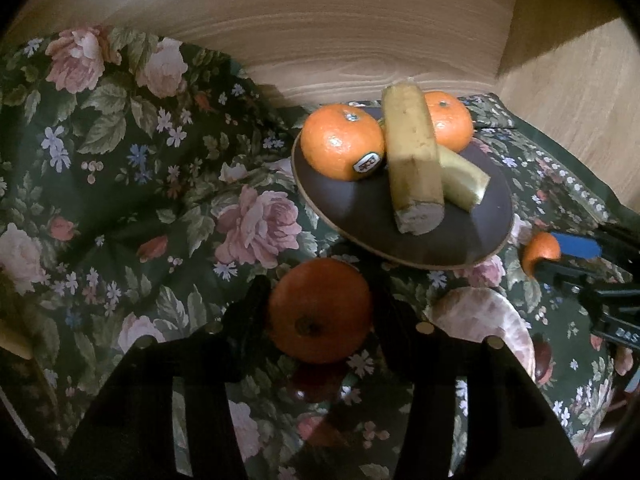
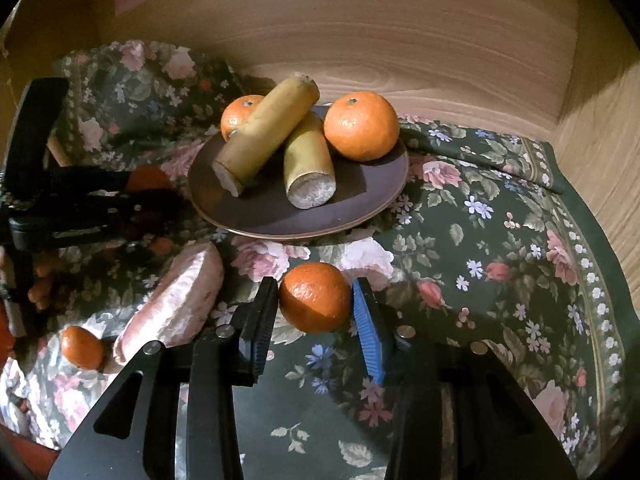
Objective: Organize fruits
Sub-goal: 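Grasp the red round fruit with the left tool while the right tool grasps a tangerine, then set the red fruit and tangerine on the plate and open both tools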
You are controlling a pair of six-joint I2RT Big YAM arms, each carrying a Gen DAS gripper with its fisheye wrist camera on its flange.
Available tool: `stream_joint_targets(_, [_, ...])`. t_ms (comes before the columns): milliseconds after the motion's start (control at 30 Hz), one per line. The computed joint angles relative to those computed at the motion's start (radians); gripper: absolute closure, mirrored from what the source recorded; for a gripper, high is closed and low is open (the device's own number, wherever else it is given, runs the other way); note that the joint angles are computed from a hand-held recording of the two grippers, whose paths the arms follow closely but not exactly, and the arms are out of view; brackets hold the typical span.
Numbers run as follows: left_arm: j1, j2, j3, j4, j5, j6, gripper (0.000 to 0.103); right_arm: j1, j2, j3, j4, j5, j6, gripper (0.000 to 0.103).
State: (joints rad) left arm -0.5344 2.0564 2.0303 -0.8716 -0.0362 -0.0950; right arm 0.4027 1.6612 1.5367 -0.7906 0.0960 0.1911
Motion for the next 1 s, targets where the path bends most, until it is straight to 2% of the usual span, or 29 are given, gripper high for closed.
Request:
stream_joint_targets(233, [-0.013,-0.04,-0.041,0.031,-0.006,0.002,0.053,-0.024,0.0,-0.001,0.003,-0.058,0.039,0.067])
stream_joint_targets(433, [-0.019,-0.044,-0.019,0.044,-0.003,-0.001,0.053,-0.025,-0.01,0.016,0.019,-0.022,0.017,0.067])
stream_joint_targets(700, [-0.032,-0.006,0.071,0.034,-0.003,0.013,0.053,-0.045,0.011,0.084,0.038,0.008,-0.017,0.067])
stream_joint_targets(1000, [-0.03,0.101,0.24,-0.038,0.006,0.012,0.053,-0.062,0.093,0.193,0.003,0.002,-0.063,0.067])
